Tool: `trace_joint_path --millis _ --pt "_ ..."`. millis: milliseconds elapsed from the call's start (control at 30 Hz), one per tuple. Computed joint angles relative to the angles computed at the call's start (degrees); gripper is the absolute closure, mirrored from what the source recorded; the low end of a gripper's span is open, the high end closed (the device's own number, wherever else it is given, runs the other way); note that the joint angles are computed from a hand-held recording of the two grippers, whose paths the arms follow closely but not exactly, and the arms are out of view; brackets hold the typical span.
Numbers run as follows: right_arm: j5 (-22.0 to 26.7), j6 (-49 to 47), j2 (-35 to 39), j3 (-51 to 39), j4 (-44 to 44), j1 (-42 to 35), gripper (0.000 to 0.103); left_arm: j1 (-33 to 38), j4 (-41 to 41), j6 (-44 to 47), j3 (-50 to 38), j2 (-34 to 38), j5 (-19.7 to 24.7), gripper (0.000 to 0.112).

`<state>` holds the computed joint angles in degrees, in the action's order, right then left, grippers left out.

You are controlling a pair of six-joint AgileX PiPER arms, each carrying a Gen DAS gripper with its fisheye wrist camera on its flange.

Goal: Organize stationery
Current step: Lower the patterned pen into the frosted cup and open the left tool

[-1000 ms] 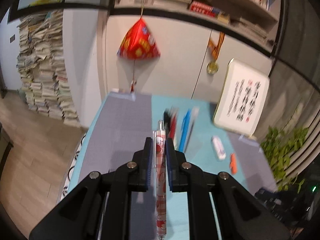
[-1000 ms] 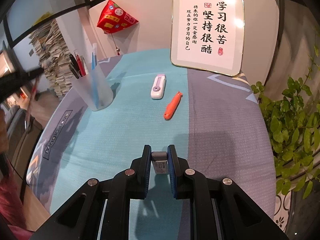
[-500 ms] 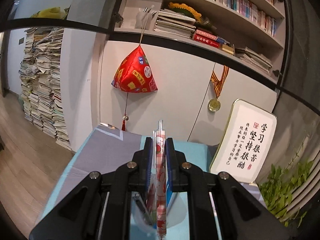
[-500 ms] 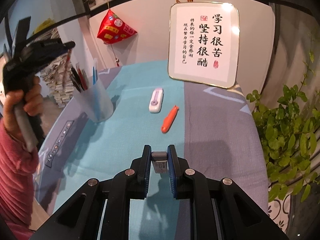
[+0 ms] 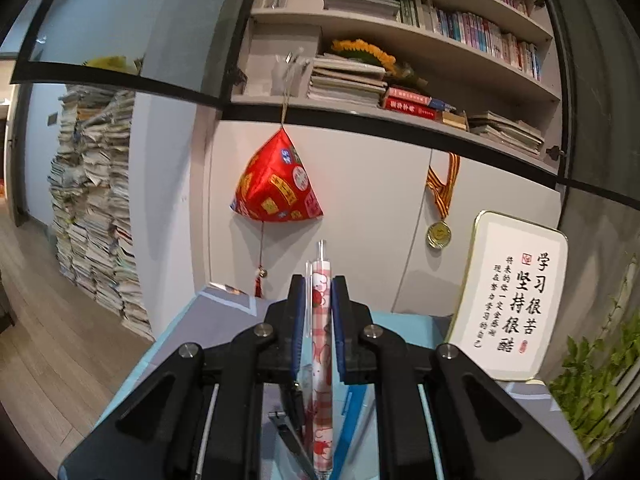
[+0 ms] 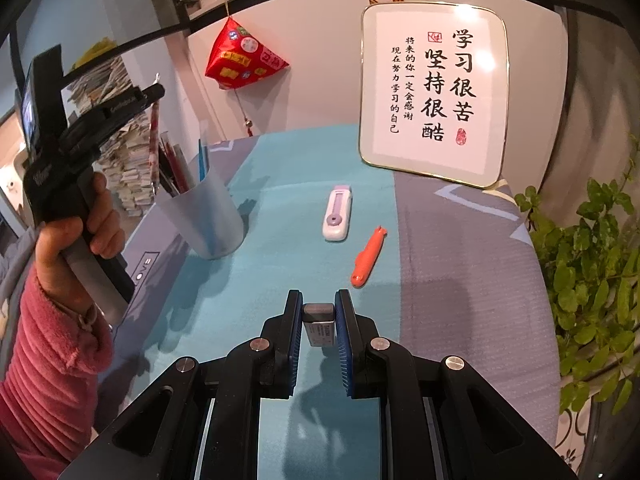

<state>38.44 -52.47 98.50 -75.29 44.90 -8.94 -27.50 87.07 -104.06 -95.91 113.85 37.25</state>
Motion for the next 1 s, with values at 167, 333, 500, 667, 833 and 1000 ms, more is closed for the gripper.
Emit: trace_joint_path --millis 167,333,500,667,833,1000 --pt "-0.2 0.5 0.0 -0.1 -0.5 0.3 0.086 0.2 2.9 -3.2 1.2 0.5 0.6 0.101" --pt "-0.2 0.4 -0.3 0.2 -0.5 0.3 0.086 0.3 5.2 -6.7 3.8 -0.2 0.1 0.101" --pt "-0.3 0.8 -0.6 0.2 -0.7 0.4 0.086 0.5 4.3 -7.3 6.5 -2.1 -1.7 0.101" --pt "-0.1 1.0 -0.9 0.0 -1.1 1.1 0.086 0.3 2.9 -6.1 9.7 -4.6 -2.6 0.101" --pt "0.1 2.2 -1.0 -0.8 -1.8 2.7 0.086 0.1 4.1 -7.1 13.0 -6.4 -2.9 0.101" --pt "0.3 4.3 -1.3 -2.5 -3.1 4.9 0.086 1.0 3.8 -7.9 15.7 -8.4 -5.3 0.100"
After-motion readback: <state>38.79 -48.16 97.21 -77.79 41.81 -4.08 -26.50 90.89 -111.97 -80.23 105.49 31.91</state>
